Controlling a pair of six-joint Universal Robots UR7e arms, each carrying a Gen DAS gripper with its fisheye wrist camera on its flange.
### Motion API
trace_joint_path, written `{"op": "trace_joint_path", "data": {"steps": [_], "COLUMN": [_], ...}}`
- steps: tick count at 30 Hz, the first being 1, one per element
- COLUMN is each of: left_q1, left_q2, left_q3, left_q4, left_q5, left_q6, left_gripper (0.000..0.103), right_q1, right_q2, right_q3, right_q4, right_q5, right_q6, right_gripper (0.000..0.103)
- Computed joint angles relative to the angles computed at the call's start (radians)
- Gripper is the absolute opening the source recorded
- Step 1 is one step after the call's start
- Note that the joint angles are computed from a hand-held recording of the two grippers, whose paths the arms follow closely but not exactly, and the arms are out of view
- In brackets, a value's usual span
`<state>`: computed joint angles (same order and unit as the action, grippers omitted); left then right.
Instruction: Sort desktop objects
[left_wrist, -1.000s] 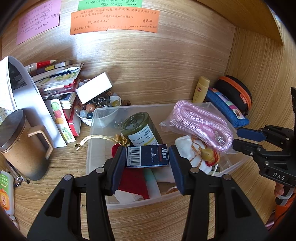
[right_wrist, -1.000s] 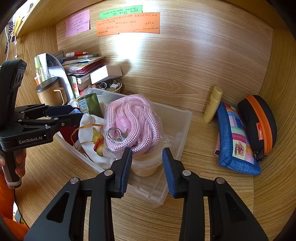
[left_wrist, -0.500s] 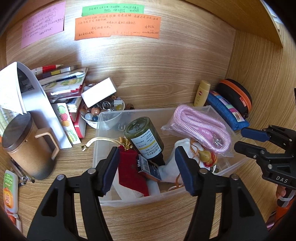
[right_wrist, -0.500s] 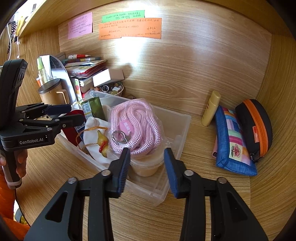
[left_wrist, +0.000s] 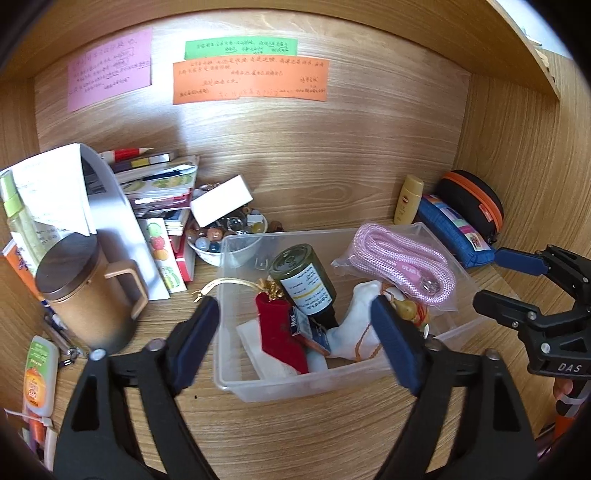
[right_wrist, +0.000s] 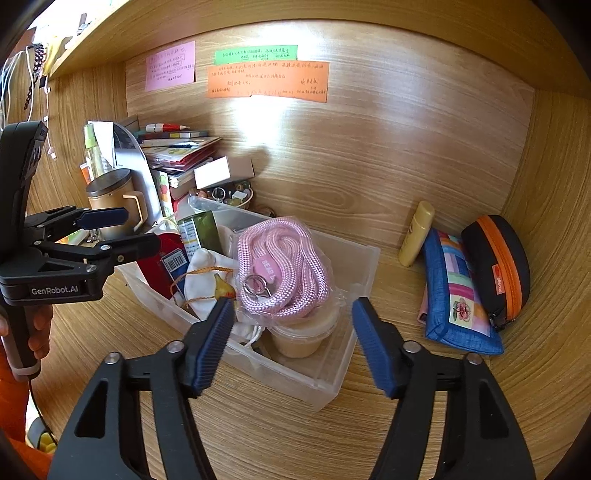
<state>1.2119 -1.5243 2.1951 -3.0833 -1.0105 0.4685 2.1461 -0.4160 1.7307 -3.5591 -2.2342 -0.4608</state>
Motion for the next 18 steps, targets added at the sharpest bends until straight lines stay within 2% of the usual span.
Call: {"op": "trace_joint_path", "data": {"steps": [1,3,6,10,13,18], "left_q1": [-0.003,-0.005,-0.011,-0.009,-0.018,-0.024], "left_q2": [-0.004,-0.015,-0.033,-0.062,-0.081,-0.113], "left_q3": [0.006,0.014,0.025,0.039,0.058,0.099], "left_q4": [-0.012,-0.019,-0.027,-0.023,-0.033,-0.051], "left_q5": [0.006,0.008,0.024,0.015,0.047,0.073], "left_q6": [-0.001,-0.005,-0.025,-0.055,-0.077,-0.101], "left_gripper": [0.095,0.096,0.099,0.1,0.101,0.101], "right_q1": [0.003,0.008,0.017,0.023,0.032,0.048], "right_q2": [0.001,0.002,0.008,0.0,0.0,-0.003], "right_q3": [0.001,0.004,0.008,0.025,0.034,0.062], "right_q4": [-0.006,-0.016,-0.041,-0.052,-0.061,-0.105], "right_q5": [-0.001,-0.002,-0.016,-0.017,-0.038,-0.049], "right_q6": [-0.001,0.0,-0.002,0.01,0.014,0.035], "right_gripper": [0.072,0.074,0.082,0.086,0.096,0.103]}}
